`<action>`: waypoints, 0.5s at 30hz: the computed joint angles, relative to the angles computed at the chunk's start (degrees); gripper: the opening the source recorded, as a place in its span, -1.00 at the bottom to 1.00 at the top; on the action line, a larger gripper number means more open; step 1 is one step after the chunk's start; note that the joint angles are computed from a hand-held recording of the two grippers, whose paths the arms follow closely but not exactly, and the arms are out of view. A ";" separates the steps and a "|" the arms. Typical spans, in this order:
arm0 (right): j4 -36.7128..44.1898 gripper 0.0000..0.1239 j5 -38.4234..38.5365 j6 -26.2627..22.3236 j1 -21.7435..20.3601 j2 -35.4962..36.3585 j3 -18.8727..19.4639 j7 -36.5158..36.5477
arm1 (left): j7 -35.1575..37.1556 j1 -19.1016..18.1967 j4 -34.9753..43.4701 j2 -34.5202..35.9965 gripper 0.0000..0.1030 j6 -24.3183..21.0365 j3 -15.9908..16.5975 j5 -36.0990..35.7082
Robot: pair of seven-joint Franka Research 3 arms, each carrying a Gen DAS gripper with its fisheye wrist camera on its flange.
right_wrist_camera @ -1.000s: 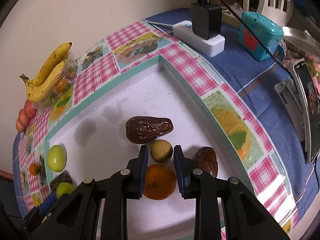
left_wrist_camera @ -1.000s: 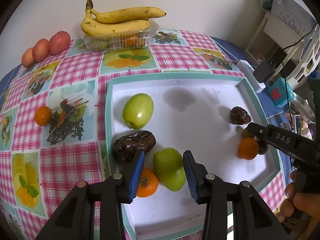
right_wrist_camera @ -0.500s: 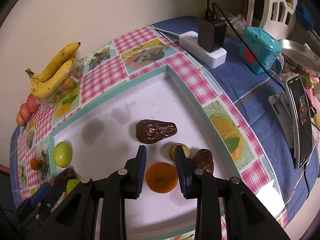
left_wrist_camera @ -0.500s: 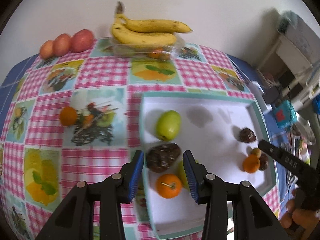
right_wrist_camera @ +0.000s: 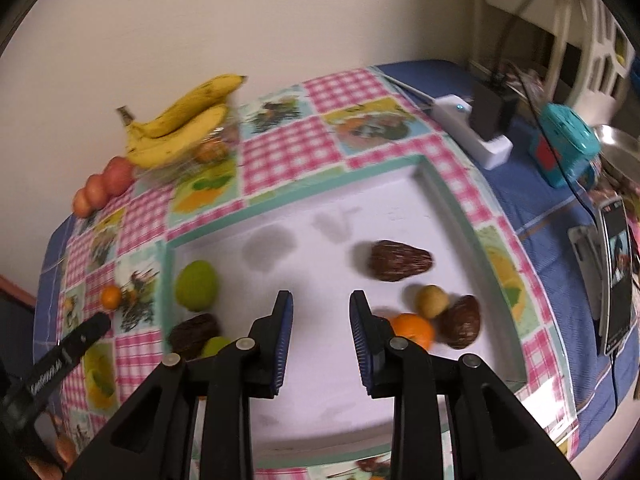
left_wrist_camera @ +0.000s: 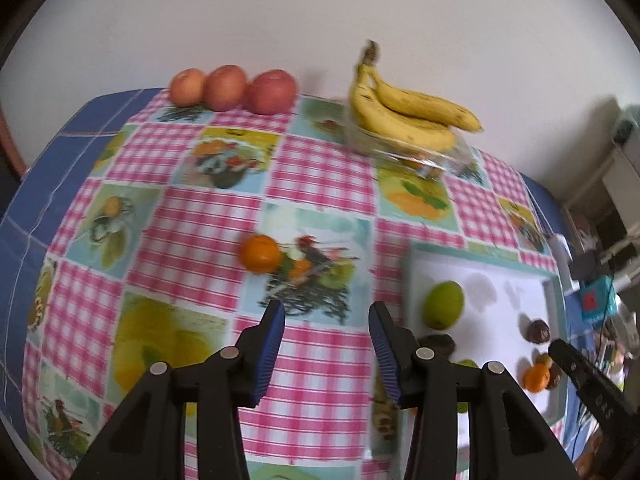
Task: Organize fruits
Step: 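Withdraw both open tools from the tray toward the fruit cluster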
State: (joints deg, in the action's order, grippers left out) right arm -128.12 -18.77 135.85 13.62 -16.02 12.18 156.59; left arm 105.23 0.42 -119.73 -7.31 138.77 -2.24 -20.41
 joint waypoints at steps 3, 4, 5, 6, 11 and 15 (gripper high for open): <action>1.92 -0.52 -0.86 -0.83 0.58 1.24 0.51 -1.07 | -0.80 0.78 0.76 0.58 -0.04 0.13 0.50 0.18; 2.49 -0.52 -1.12 -0.95 0.87 1.64 0.60 -1.44 | -1.09 0.98 0.85 0.64 -0.02 0.11 0.54 0.21; 2.91 -0.52 -1.32 -1.03 1.11 1.96 0.60 -1.63 | -1.39 1.16 0.92 0.69 0.00 0.00 0.58 0.17; 3.26 -0.52 -1.48 -0.99 1.36 2.24 0.55 -1.87 | -1.58 1.27 1.03 0.82 0.03 -0.18 0.57 0.18; 4.40 -0.52 -1.69 -1.38 2.37 3.39 0.18 -2.62 | -2.17 1.40 1.29 1.45 0.30 -1.02 -0.14 2.17; 4.90 -0.15 -1.40 -2.39 2.90 4.19 -0.24 -2.70 | -4.02 1.39 1.25 1.81 0.49 -1.20 -0.93 6.80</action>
State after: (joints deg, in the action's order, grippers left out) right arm -123.22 -20.17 133.46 16.52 -11.82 11.94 153.89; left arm 101.21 1.82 -118.48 -5.49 137.57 -3.17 -13.60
